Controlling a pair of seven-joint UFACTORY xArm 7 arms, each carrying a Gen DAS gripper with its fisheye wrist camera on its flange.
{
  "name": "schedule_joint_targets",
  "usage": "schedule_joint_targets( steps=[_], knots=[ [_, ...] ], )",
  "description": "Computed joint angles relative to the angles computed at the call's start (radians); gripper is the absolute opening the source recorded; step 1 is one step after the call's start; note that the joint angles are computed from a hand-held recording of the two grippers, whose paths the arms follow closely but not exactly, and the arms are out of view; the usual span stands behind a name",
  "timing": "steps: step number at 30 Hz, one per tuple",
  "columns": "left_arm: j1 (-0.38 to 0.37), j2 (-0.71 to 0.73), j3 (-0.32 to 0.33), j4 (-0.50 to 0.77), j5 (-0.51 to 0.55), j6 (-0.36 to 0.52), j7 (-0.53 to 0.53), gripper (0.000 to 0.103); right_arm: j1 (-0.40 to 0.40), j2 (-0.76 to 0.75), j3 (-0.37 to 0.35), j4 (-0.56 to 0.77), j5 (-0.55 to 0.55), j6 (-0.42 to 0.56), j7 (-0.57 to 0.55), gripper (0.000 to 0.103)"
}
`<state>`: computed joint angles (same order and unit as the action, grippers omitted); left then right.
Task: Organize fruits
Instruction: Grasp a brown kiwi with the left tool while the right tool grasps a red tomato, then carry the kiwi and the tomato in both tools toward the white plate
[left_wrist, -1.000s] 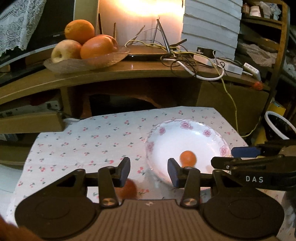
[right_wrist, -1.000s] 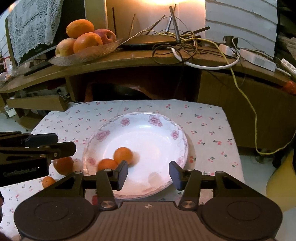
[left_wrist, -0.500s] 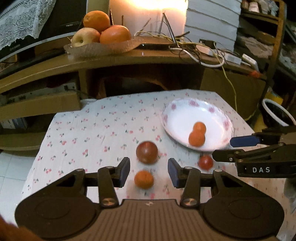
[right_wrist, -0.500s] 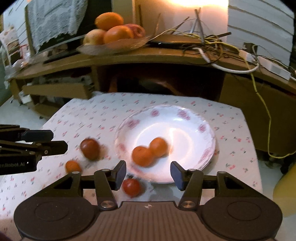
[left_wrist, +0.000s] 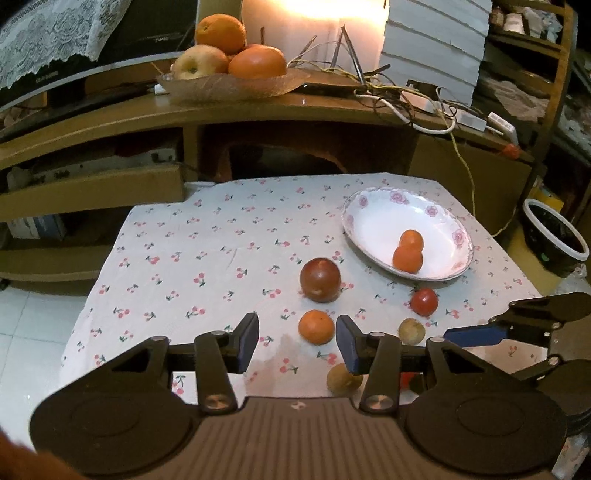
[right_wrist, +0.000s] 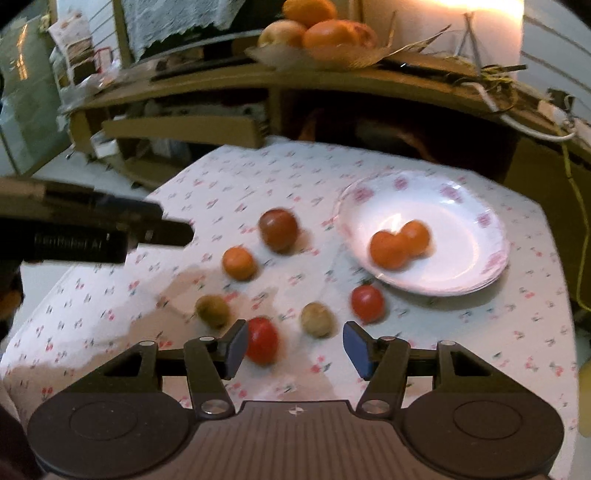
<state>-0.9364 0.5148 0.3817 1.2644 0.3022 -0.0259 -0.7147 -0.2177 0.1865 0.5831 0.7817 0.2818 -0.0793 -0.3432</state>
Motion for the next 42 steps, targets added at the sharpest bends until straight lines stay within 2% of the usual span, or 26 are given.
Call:
schedule_joint_targets(
  steps=[5,8,10,11,13,15,19,22,26,28,30,31,34,35,42],
  knots=[
    [0.055,-0.005,-0.061,-0.011,-0.010,-0.002,0.036,0.051,0.055,0.038,-0.038,0.031,-0.026,0.027,-0.008,0.056],
    [0.075,-0.007,-0.086,-0.017,-0.014,-0.011,0.066,0.051,0.113,0.066,-0.091,0.064,-0.045,0.051,-0.006,0.048],
    [0.088,-0.006,-0.106,-0.020,-0.016,-0.012,0.095,0.051,0.126,0.078,-0.102,0.077,-0.041,0.069,-0.013,0.041],
    [0.108,-0.005,-0.132,-0.018,-0.019,-0.007,0.117,0.051,0.151,0.078,-0.127,0.079,-0.044,0.072,-0.008,0.039],
    [0.169,-0.003,-0.208,-0.013,-0.030,0.005,0.166,0.051,0.205,0.076,-0.189,0.081,-0.067,0.079,0.017,0.029],
    [0.213,0.002,-0.268,-0.008,-0.040,0.014,0.211,0.051,0.152,0.073,-0.135,0.076,-0.017,0.084,-0.026,0.029],
    [0.233,0.030,-0.311,0.019,-0.056,0.038,0.264,0.051,0.113,0.045,-0.097,0.049,0.058,0.090,-0.077,0.028],
    [0.212,0.061,-0.297,0.054,-0.057,0.055,0.277,0.051,0.108,0.017,-0.096,0.024,0.123,0.089,-0.109,0.028],
    [0.186,0.086,-0.272,0.074,-0.060,0.053,0.273,0.049,0.188,-0.014,-0.192,-0.001,0.138,0.089,-0.085,0.028],
    [0.189,0.094,-0.279,0.083,-0.063,0.070,0.277,0.040,0.217,-0.025,-0.224,-0.013,0.143,0.081,-0.074,0.028],
    [0.196,0.100,-0.293,0.091,-0.062,0.090,0.284,0.037,0.231,-0.031,-0.239,-0.022,0.153,0.074,-0.068,0.029],
    [0.182,0.101,-0.280,0.090,-0.054,0.087,0.278,0.036,0.238,-0.035,-0.247,-0.028,0.154,0.069,-0.064,0.029],
    [0.163,0.109,-0.261,0.102,-0.039,0.080,0.268,0.034,0.336,-0.052,-0.357,-0.051,0.052,0.055,0.036,0.029],
    [0.167,0.113,-0.266,0.111,-0.040,0.082,0.268,0.034,0.345,-0.055,-0.368,-0.057,0.031,0.051,0.055,0.029],
    [0.151,0.142,-0.246,0.149,-0.024,0.094,0.243,0.034,0.299,-0.073,-0.325,-0.083,0.028,0.038,0.077,0.029]
  ],
)
